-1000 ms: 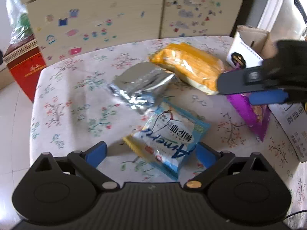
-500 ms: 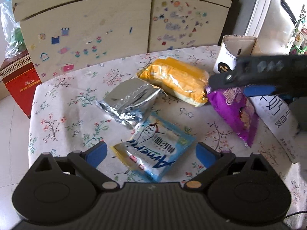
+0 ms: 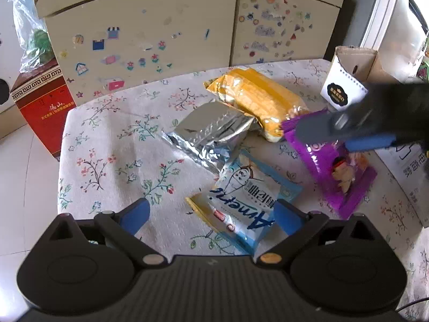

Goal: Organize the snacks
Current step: 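Grasp the purple Crispy packet with the right tool while the left grasps the light-blue Amerie packet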

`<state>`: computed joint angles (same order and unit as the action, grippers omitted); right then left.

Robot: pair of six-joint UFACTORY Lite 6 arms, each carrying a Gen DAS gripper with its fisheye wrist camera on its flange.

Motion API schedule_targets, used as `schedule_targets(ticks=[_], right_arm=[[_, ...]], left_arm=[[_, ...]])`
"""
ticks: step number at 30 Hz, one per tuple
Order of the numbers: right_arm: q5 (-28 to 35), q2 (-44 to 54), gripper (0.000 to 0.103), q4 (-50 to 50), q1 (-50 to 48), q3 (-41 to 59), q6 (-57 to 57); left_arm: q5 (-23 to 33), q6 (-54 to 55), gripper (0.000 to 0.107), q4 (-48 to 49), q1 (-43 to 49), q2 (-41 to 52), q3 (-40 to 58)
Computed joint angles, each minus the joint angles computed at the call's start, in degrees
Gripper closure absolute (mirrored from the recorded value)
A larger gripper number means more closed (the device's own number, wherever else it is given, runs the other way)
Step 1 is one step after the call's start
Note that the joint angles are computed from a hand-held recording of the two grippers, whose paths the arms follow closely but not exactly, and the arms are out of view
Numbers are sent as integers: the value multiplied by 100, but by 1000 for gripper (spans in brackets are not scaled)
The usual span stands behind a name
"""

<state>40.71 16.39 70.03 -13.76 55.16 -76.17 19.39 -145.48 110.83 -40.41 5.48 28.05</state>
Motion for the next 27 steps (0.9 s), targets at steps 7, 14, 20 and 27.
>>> schedule_targets(ticks=[7, 14, 20, 27], right_arm=[[-650, -378, 2, -67, -49, -258, -145], [-1947, -450, 2, 337, 753, -615, -669], [-2128, -174, 2, 235, 794, -515, -769], [-2346, 122, 2, 274, 911, -386, -663]], left_arm=[[124, -540, 9, 868, -117, 106, 115], [305, -919, 9, 1833, -132, 402, 207], [326, -1583, 9, 2859, 137, 769, 309], [408, -2314, 8, 4019, 388, 1032, 363]])
